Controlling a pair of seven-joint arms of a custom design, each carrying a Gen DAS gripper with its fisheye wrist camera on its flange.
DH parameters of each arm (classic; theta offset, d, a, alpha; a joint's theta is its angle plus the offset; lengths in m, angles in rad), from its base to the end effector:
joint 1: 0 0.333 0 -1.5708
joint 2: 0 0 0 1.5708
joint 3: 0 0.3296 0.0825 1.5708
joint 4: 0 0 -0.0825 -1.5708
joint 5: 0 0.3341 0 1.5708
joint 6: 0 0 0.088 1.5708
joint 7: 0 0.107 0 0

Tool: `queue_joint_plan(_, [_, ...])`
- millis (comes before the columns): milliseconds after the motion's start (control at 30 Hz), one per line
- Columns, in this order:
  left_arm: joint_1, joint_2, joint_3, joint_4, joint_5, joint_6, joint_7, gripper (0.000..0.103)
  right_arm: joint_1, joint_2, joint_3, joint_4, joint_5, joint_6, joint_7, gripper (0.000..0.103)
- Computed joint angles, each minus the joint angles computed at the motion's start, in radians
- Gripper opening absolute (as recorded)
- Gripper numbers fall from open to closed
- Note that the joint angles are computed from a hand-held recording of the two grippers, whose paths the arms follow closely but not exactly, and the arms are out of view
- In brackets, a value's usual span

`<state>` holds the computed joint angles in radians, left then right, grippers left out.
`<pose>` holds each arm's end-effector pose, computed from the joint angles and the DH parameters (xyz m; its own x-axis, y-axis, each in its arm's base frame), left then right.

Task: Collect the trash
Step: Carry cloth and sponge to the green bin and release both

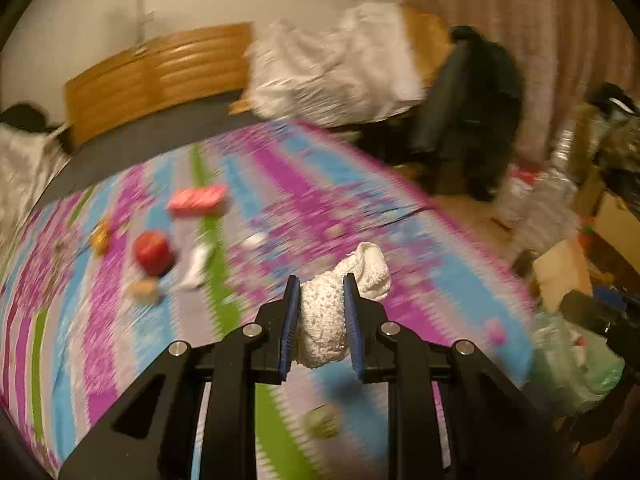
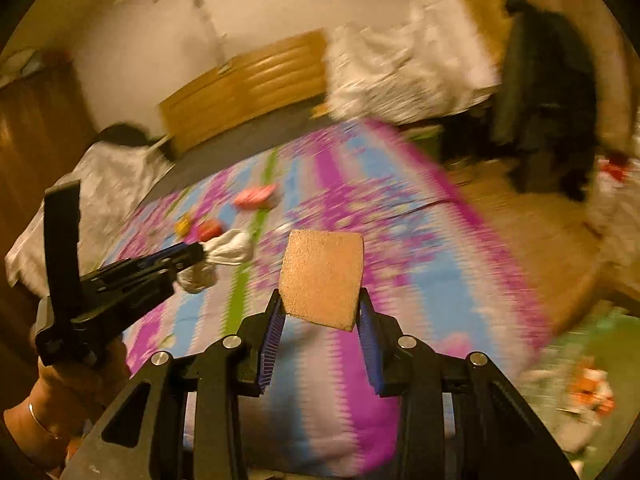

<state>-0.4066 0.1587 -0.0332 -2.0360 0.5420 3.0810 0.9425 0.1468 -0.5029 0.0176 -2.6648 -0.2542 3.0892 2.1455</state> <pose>0.5116 -0.2858 0.5085 -0.3522 -0.9344 0.0536 -0.6007 0.1818 -0.7785 0.3652 0.0826 0.5477 -0.0426 -0.9706 -0.2371 -0.6073 0.2136 -0.7652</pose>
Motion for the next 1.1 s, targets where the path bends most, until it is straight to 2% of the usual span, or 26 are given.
queue_joint_plan(133, [-0.032,0.055,-0.086,0.121,-0.074,-0.017,0.116,0.021,-0.129,-0.207,-0.005,-0.062,-0.027,-0.122,0.019,0.037])
queue_joint_plan(200, [-0.061,0.084,-0.111,0.175,-0.116,-0.030,0.179,0.021,-0.200,-0.304,-0.010,-0.078,-0.051,-0.203,0.020,0.037])
queue_joint_plan(333, [-0.119,0.169,-0.176,0.317,-0.197,-0.071,0.327,0.021,-0.302,-0.454,-0.066,-0.091,-0.091,-0.355,-0.005,0.037])
queue_joint_plan(467, [-0.177,0.250,-0.218,0.446,-0.266,-0.133,0.439,0.021,-0.401,-0.548,-0.126,-0.092,-0.134,-0.459,-0.040,0.037])
queue_joint_plan(600, [-0.253,0.343,-0.222,0.592,-0.304,-0.204,0.529,0.021,-0.478,-0.576,-0.176,-0.091,-0.176,-0.523,-0.078,0.037])
queue_joint_plan(767, [-0.351,0.432,-0.192,0.735,-0.333,-0.283,0.607,0.021,-0.537,-0.555,-0.219,-0.097,-0.210,-0.556,-0.113,0.037])
queue_joint_plan(800, [-0.363,0.440,-0.186,0.746,-0.338,-0.291,0.616,0.021,-0.540,-0.533,-0.206,-0.096,-0.211,-0.549,-0.103,0.037])
queue_joint_plan(1100, [-0.417,0.510,-0.169,0.842,-0.368,-0.371,0.685,0.021,-0.529,-0.513,-0.209,-0.141,-0.203,-0.566,-0.123,0.037])
